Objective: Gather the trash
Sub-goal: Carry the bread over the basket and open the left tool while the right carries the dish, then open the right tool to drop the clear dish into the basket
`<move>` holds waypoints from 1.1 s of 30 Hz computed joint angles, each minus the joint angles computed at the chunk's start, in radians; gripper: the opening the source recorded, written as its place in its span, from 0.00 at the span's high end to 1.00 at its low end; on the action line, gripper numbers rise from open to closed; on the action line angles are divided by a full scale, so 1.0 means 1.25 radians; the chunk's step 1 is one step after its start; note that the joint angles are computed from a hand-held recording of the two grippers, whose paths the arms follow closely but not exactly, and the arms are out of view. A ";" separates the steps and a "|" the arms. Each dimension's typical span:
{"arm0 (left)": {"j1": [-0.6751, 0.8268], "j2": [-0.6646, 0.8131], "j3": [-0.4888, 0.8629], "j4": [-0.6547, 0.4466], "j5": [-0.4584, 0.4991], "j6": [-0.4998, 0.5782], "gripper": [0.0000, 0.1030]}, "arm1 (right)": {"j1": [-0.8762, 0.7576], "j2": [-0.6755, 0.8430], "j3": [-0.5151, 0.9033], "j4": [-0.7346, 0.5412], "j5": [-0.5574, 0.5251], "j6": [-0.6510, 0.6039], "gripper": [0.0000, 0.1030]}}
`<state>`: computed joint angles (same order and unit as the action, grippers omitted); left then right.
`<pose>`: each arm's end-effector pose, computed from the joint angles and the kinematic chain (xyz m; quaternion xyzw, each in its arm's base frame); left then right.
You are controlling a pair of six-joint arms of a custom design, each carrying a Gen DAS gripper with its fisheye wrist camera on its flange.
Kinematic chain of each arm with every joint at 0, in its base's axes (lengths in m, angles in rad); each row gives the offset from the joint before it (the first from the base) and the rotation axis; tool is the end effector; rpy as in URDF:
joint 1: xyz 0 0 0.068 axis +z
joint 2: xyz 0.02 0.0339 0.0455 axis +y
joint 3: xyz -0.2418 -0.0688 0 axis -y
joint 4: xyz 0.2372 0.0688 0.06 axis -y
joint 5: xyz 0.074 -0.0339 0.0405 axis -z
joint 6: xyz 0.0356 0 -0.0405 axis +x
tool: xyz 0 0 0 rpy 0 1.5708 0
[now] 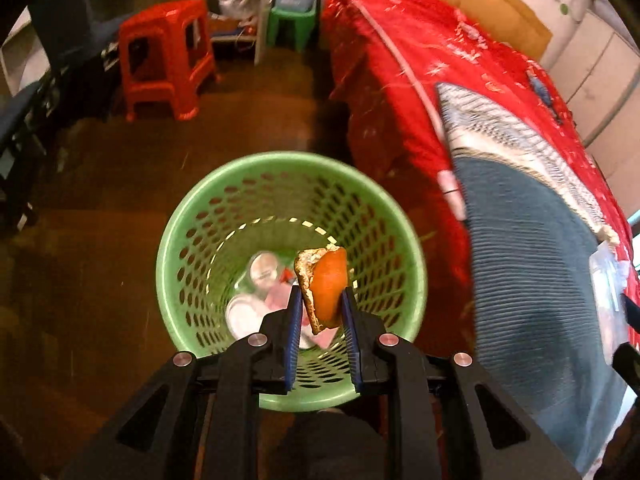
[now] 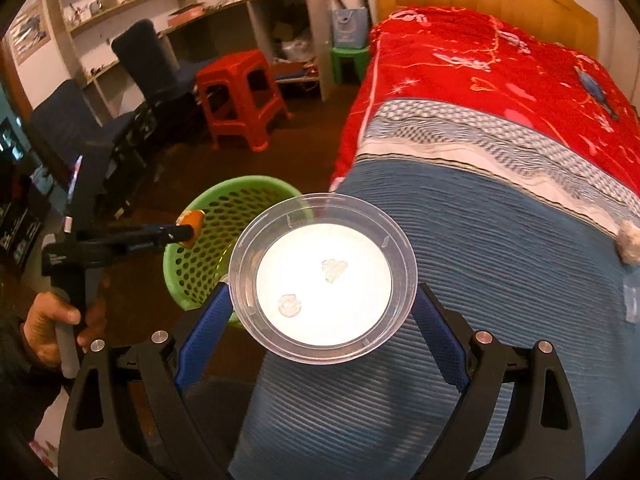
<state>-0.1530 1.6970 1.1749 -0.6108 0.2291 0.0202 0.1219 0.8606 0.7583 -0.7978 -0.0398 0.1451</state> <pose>0.3269 -0.0586 0.1887 0.1086 0.9639 -0.1256 0.2079 0.1711 0.0224 0.2465 0.0044 0.9441 0.0624 0.3236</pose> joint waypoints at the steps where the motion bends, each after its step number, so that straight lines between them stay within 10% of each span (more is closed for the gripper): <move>1: 0.001 0.011 0.002 0.000 0.000 -0.003 0.80 | 0.015 0.019 0.002 0.011 0.005 0.008 0.14; 13: 0.077 0.036 -0.002 0.012 0.035 0.007 0.51 | 0.114 0.223 0.046 0.141 0.031 0.055 0.14; 33: 0.207 -0.057 -0.034 0.005 0.090 -0.008 0.44 | 0.186 0.461 0.124 0.277 -0.036 0.133 0.11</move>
<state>0.1056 1.6255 1.1324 -0.6043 0.3419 0.0104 0.3548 1.4364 0.9132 -0.4511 -0.0854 0.3114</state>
